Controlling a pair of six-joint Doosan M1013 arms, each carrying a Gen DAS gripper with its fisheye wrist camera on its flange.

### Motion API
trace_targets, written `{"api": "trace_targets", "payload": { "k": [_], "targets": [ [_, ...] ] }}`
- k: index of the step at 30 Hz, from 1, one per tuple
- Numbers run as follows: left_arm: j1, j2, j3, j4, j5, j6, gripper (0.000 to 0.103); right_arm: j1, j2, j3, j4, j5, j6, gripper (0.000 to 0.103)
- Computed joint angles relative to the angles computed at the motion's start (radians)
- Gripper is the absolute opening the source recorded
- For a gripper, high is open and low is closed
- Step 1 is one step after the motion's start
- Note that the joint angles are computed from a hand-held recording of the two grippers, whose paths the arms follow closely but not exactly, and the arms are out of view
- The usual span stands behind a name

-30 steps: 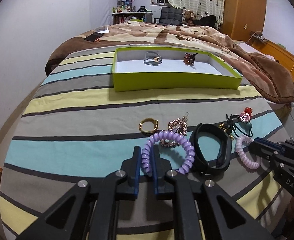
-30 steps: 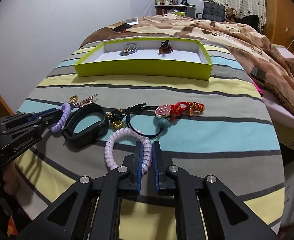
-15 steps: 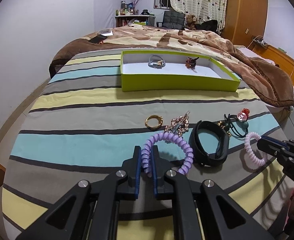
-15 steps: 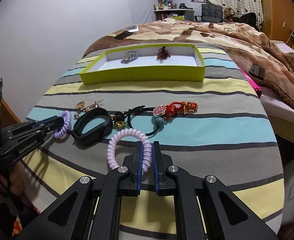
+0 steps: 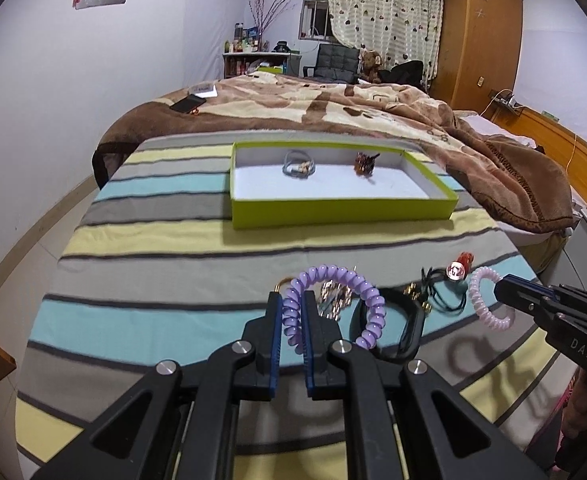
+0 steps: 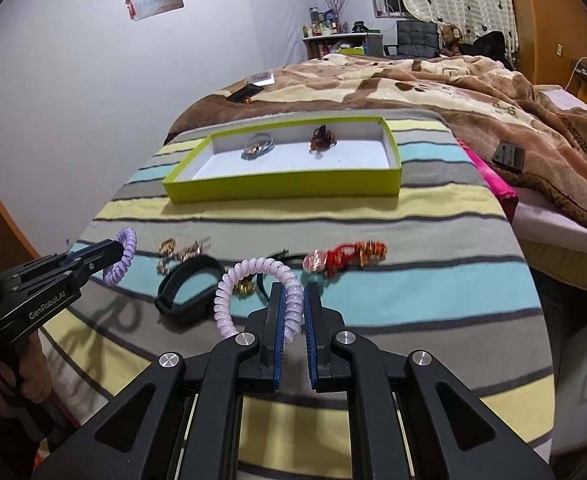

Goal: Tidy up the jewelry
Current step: 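Carry both coils into the green box and open both grippers to release them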

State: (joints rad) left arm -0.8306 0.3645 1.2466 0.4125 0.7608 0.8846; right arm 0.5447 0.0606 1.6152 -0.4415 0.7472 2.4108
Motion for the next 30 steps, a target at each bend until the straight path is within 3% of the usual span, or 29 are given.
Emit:
{"api": "trace_targets", "payload": {
  "k": [12, 30],
  "targets": [
    [0.026, 0.076, -0.136, -0.023, 0.025, 0.09, 0.01, -0.058, 0.046, -0.076, -0.034, -0.015, -0.047, 0.009],
    [0.084, 0.251, -0.4, -0.026, 0.101, 0.136, 0.01, -0.155, 0.198, -0.244, 0.017, 0.017, -0.185, 0.009]
  ]
}}
